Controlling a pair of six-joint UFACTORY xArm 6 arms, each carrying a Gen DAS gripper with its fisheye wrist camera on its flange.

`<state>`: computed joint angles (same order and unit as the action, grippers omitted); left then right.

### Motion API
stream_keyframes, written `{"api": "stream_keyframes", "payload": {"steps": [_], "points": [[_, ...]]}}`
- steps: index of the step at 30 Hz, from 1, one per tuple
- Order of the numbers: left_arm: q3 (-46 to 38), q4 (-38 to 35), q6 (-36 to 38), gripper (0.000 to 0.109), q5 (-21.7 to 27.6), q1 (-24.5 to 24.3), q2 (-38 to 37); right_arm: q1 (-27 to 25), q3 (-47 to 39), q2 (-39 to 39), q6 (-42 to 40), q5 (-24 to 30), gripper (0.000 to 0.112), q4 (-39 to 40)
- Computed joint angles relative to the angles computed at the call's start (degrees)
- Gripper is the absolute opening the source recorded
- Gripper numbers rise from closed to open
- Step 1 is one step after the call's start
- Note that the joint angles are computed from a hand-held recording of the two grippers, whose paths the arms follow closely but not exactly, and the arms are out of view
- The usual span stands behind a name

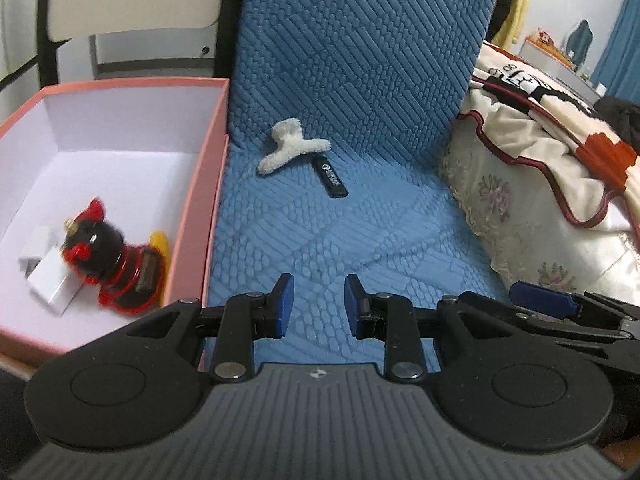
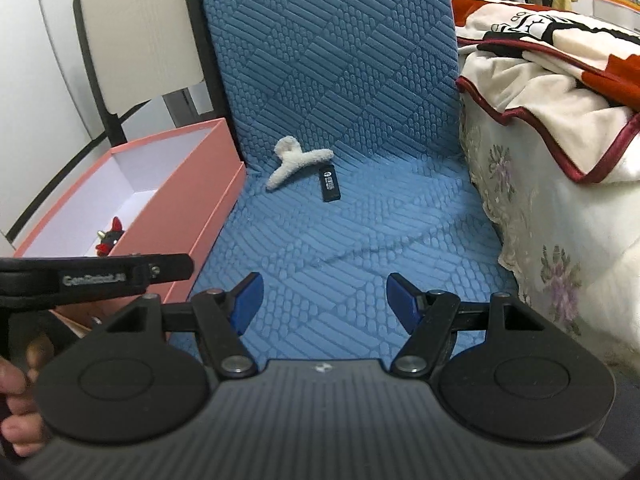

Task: Organize rigid objects
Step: 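Withdraw both open tools from the box back toward the seat, then close the left tool on the white hair clip while the right tool grasps the black USB stick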

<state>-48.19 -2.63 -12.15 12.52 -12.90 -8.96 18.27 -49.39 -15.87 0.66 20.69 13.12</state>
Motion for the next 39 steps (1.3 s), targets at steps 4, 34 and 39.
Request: {"api": "stream_keyframes", "payload": {"steps": [4, 34, 39], "points": [[-5.0, -2.7, 4.9, 0.032, -1.3, -0.3, 5.4, 0.2, -1.2, 2.7, -4.1, -2.7, 0.07, 4.7], [-70.0, -4.9, 6.9, 0.032, 24.3, 5.2, 51.4, -1.5, -32.8, 35.3, -17.7, 3.8, 0.044, 16.8], [-84.3, -6.1, 3.4, 0.032, 31.6, 6.1, 60.4, -1.4, -40.4, 41.6, -16.0, 5.8, 0.043, 13.7]]}}
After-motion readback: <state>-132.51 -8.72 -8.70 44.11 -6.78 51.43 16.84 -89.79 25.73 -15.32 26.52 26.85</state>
